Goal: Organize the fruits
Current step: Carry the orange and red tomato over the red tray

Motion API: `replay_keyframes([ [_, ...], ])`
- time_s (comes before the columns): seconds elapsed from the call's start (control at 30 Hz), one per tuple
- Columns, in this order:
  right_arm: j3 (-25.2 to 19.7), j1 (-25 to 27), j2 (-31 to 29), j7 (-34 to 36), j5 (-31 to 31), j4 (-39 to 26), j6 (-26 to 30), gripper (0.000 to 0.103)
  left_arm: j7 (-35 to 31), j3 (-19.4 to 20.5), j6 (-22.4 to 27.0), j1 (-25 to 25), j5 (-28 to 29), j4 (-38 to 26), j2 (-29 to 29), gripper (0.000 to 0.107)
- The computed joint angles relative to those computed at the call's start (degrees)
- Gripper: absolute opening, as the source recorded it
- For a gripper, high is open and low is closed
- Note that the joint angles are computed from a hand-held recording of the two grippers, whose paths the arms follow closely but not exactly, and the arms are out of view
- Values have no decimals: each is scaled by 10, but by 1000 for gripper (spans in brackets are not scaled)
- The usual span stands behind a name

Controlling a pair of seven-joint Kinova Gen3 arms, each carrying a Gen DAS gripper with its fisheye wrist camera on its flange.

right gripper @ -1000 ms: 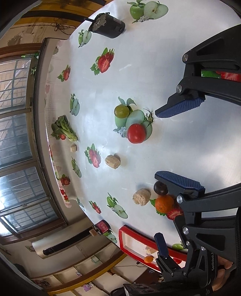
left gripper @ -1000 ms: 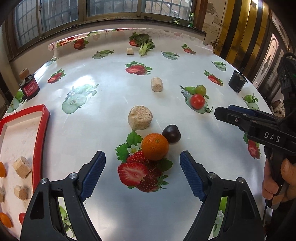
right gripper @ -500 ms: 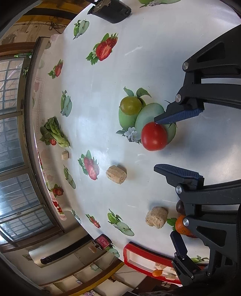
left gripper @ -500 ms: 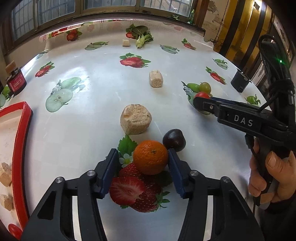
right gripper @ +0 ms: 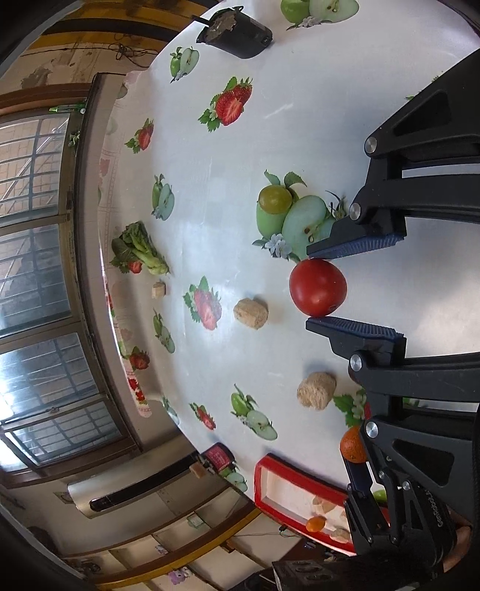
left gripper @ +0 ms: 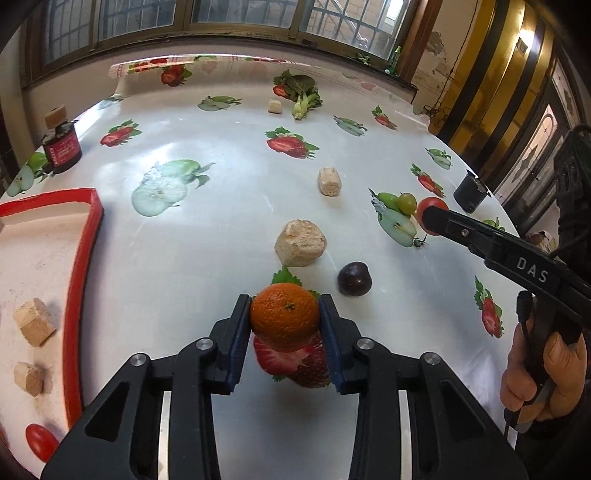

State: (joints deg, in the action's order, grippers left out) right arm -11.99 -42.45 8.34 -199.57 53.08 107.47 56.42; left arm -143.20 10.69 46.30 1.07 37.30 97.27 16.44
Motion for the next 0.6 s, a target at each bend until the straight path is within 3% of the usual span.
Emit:
replay_keyframes([
  [0.27,-17,-42,13,-5,27,-46,26,33,-34,-22,-29,-35,32,31,-42,33],
  [0.6,1,-78,53,43,22,-109,20,33,-64,-49,-22,-71,54,33,-56,34],
])
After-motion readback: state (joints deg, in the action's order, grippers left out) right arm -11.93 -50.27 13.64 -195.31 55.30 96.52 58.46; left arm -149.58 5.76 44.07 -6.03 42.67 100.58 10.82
